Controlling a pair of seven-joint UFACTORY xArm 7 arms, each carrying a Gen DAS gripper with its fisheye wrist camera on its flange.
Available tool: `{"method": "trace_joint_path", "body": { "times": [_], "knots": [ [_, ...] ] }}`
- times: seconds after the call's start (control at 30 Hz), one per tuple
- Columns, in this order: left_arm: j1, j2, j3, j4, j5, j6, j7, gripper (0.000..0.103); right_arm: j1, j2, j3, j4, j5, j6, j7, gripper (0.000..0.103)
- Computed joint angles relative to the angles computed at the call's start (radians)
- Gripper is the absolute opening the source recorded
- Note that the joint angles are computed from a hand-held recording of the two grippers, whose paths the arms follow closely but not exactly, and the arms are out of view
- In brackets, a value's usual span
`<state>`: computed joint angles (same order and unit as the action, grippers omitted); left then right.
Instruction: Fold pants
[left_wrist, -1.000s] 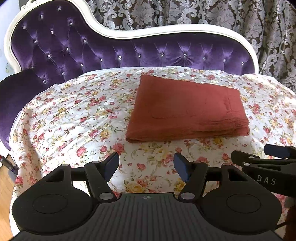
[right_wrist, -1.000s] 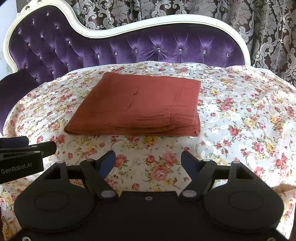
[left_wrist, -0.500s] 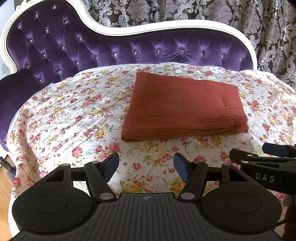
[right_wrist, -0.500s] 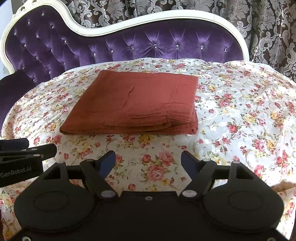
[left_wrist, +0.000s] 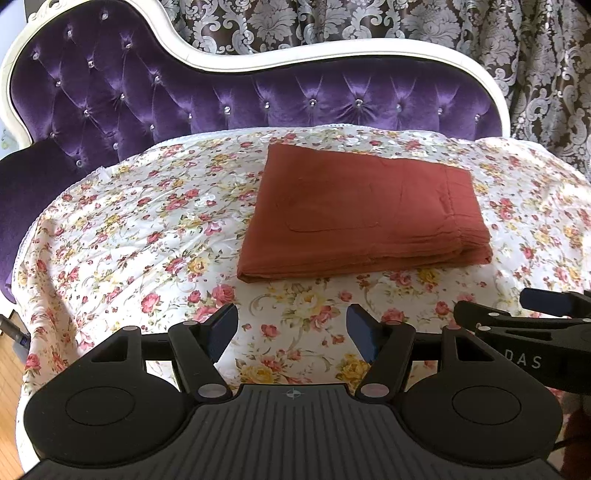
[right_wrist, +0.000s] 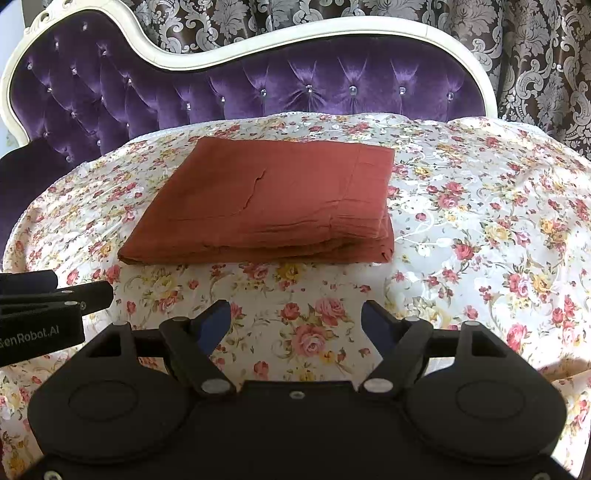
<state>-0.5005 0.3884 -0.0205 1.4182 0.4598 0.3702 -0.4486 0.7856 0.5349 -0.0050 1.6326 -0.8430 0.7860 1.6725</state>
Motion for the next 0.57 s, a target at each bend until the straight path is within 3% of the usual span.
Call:
{"method": "trace_joint_path", "body": {
  "times": [0.57],
  "knots": [
    [0.003, 0.008, -0.002, 0.012, -0.020, -0.003, 0.014, 0.063, -0.003, 0.016, -0.003, 0.023, 0.013, -0.004, -0.021, 0.078]
  ]
}}
